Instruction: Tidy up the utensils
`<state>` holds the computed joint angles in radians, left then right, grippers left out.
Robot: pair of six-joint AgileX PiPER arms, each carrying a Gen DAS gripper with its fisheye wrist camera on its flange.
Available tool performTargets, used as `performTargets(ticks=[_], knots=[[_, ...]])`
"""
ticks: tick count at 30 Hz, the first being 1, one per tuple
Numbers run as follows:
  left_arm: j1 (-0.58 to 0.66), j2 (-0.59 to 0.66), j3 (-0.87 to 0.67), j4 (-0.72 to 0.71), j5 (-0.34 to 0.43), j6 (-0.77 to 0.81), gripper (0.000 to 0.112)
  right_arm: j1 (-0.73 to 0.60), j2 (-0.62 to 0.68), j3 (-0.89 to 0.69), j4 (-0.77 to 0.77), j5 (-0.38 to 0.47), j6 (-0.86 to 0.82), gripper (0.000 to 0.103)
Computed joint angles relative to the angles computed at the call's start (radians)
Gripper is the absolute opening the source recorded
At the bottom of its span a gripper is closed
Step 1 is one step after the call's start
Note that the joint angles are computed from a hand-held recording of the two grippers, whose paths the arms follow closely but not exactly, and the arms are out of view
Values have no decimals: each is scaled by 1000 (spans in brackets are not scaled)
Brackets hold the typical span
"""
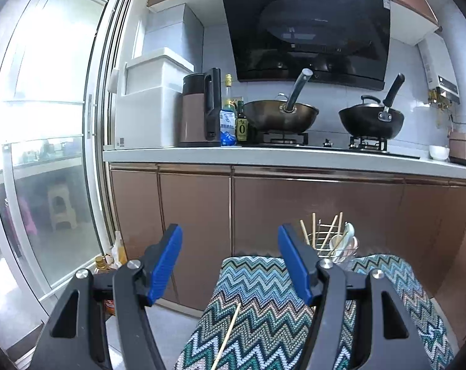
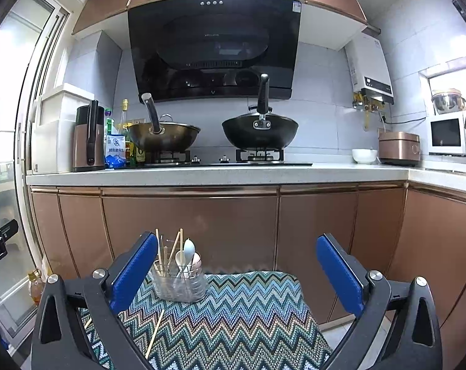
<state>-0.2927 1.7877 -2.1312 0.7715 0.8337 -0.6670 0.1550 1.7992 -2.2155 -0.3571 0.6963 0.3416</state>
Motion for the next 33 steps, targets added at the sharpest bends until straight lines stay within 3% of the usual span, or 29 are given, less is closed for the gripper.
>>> performTargets(ticks=[14, 24, 33], knots=[[-44, 51, -60, 51, 88, 41, 63, -34, -7, 47, 80, -14, -19, 103], [-55, 39, -32, 40, 72, 54, 63, -45, -21, 87, 103, -41, -33, 103], [-50, 12, 25, 71, 21, 23, 63, -47, -48, 139, 80, -117, 0, 103]])
